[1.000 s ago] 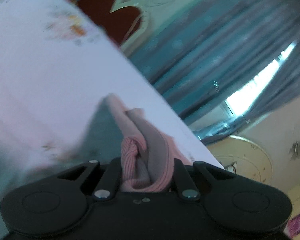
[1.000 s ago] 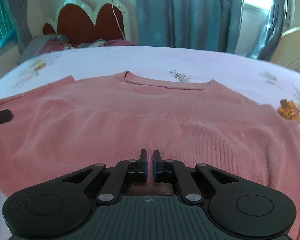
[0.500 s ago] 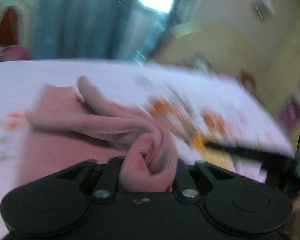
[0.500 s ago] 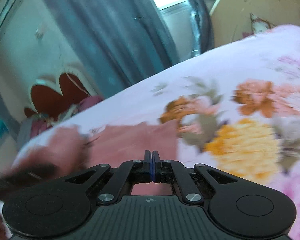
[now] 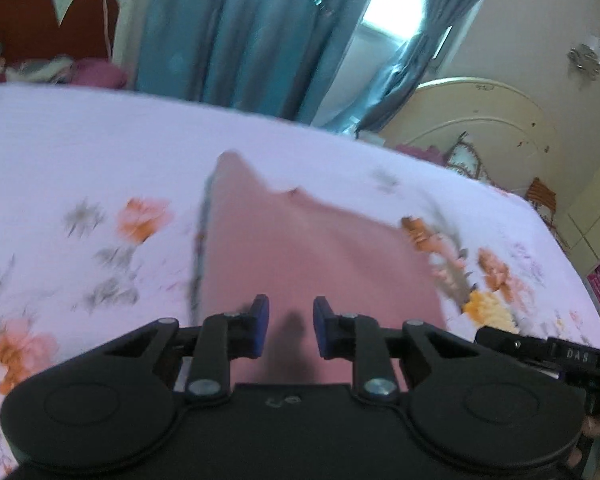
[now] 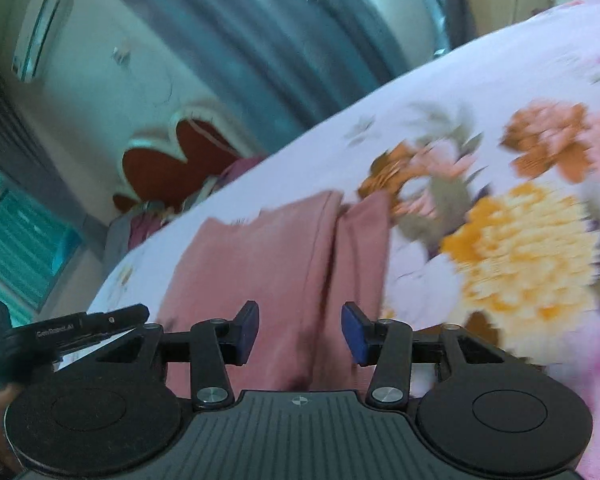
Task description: Fold small clothes
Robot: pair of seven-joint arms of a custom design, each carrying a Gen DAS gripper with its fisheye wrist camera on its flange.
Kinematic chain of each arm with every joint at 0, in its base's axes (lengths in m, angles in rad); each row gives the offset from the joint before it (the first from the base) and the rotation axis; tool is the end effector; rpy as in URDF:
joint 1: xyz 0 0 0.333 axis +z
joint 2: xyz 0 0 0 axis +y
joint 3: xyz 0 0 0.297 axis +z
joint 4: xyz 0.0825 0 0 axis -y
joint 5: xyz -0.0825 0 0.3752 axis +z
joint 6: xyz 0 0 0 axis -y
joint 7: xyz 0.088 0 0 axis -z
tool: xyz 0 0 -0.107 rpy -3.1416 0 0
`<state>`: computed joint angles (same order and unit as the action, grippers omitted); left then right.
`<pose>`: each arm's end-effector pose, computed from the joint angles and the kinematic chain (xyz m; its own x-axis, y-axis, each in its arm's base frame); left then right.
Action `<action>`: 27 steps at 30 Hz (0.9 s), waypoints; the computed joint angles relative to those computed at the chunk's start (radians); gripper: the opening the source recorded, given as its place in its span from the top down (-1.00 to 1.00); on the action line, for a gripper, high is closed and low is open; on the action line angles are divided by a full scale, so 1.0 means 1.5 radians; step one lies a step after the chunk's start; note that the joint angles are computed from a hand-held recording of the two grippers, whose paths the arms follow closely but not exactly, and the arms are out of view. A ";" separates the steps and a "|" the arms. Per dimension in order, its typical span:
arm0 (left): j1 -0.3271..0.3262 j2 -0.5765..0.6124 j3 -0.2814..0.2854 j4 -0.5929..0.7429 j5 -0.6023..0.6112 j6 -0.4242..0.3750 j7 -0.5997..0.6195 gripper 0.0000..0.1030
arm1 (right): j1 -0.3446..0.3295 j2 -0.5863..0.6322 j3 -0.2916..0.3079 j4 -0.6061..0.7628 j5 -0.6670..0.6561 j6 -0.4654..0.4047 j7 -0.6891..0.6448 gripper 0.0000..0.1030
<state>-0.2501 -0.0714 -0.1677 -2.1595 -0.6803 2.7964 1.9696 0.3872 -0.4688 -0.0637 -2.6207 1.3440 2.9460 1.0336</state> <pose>0.5226 -0.2017 0.4880 -0.3556 -0.8815 0.3106 -0.7592 0.0786 -0.6461 0.4082 0.0691 0.4413 -0.0829 -0.7294 -0.6791 -0.7232 0.5129 -0.4626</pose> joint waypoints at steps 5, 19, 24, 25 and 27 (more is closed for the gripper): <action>0.003 -0.007 0.011 -0.038 -0.027 -0.001 0.031 0.55 | -0.016 0.087 0.004 0.060 -0.065 -0.064 0.026 0.10; 0.065 0.072 -0.019 0.081 -0.197 -0.096 0.303 0.63 | -0.079 0.121 0.104 0.101 -0.379 -0.006 0.219 0.79; 0.071 0.113 -0.032 0.105 -0.142 -0.134 0.290 0.63 | -0.127 0.109 0.139 0.044 -0.525 -0.032 0.369 0.78; 0.076 0.113 -0.034 0.110 -0.138 -0.141 0.292 0.64 | -0.108 0.115 0.128 0.037 -0.493 0.001 0.360 0.78; 0.088 0.112 -0.037 0.120 -0.147 -0.159 0.318 0.65 | -0.098 0.113 0.115 0.037 -0.504 0.018 0.400 0.66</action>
